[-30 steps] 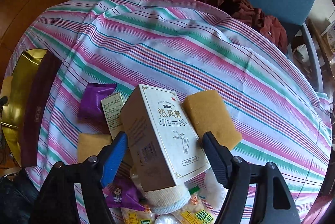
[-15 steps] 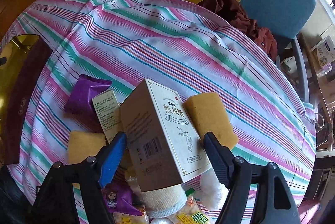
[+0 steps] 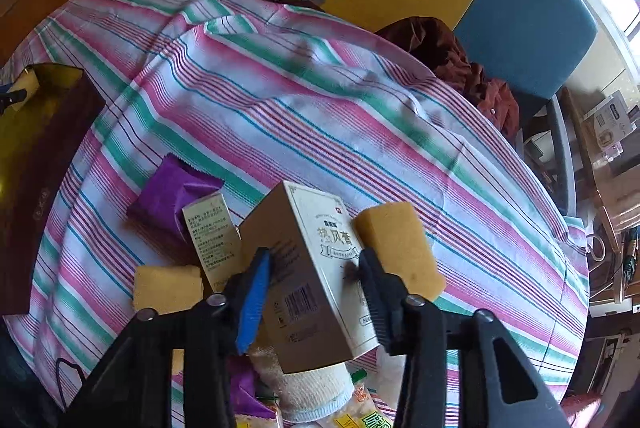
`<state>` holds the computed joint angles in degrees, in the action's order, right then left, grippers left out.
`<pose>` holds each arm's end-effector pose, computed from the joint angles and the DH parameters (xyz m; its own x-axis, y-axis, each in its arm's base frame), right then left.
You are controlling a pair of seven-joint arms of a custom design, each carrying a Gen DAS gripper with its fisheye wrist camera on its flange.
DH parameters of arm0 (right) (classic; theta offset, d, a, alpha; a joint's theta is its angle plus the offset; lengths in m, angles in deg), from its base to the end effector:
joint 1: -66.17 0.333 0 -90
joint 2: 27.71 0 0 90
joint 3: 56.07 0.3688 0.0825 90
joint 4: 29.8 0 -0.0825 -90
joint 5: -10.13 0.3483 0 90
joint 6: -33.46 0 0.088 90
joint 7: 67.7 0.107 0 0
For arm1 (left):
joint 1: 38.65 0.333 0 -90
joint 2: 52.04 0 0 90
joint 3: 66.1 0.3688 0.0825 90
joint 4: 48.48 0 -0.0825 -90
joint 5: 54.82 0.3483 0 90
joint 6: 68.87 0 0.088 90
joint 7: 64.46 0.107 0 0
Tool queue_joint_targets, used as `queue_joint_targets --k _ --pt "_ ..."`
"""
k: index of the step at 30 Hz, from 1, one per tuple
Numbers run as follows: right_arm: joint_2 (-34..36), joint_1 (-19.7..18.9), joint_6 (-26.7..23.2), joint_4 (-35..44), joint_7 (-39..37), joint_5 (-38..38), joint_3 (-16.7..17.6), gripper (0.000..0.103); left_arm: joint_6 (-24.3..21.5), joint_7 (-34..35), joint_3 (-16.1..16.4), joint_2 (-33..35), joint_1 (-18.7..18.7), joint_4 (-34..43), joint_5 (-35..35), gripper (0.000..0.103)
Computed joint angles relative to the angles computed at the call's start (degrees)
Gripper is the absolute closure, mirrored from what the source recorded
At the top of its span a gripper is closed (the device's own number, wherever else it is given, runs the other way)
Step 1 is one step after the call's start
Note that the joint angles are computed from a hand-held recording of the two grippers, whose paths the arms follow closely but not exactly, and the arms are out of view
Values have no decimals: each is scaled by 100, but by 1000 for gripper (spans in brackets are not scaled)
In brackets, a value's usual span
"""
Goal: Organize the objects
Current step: 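Carry the yellow sponge into the gold tray with the left tool while the right tool grasps the white box, then carry the white box into the gold tray and release it with the right tool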
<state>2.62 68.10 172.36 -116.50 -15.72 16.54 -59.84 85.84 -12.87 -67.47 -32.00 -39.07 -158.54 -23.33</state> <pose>0.7265 -0.0122 0.4590 0.5109 -0.8413 0.1766 -0.7730 -0.5395 -0.3338 0.6440 -0.0361 0.4257 0.2191 -0.9695 -0.1097 -0.8587 -0.1382 -0.4935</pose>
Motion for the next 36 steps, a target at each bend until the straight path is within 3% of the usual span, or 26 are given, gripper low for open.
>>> queue_joint_targets --k 4,6,10,12,17,23,25,36 --pt "-32 65 -69 10 22 -109 -34 70 -1 -63 55 47 -68 62 202 42" --pt "-7 72 -130 67 123 -96 -51 67 66 -61 28 4 -49 3 188 32" --pt "49 160 -284 148 407 -283 -160 51 356 -131 50 -180 -76 -239 286 23" --pt "33 158 -344 118 415 -340 -146 36 418 -170 49 -251 -96 -315 361 20" --pt "44 255 -345 44 635 -663 -274 29 627 -138 -9 -460 -64 -557 353 19" --pt "-12 424 10 -241 829 -1230 -432 30 972 -323 -36 -899 -51 -1061 505 17" --pt "8 499 166 -299 1019 -1421 -527 37 1125 -338 -86 -1069 -9 -1260 436 16" --pt "-500 545 1104 -997 1606 -1714 -607 52 2040 -207 -322 -2065 252 -2682 -660 15"
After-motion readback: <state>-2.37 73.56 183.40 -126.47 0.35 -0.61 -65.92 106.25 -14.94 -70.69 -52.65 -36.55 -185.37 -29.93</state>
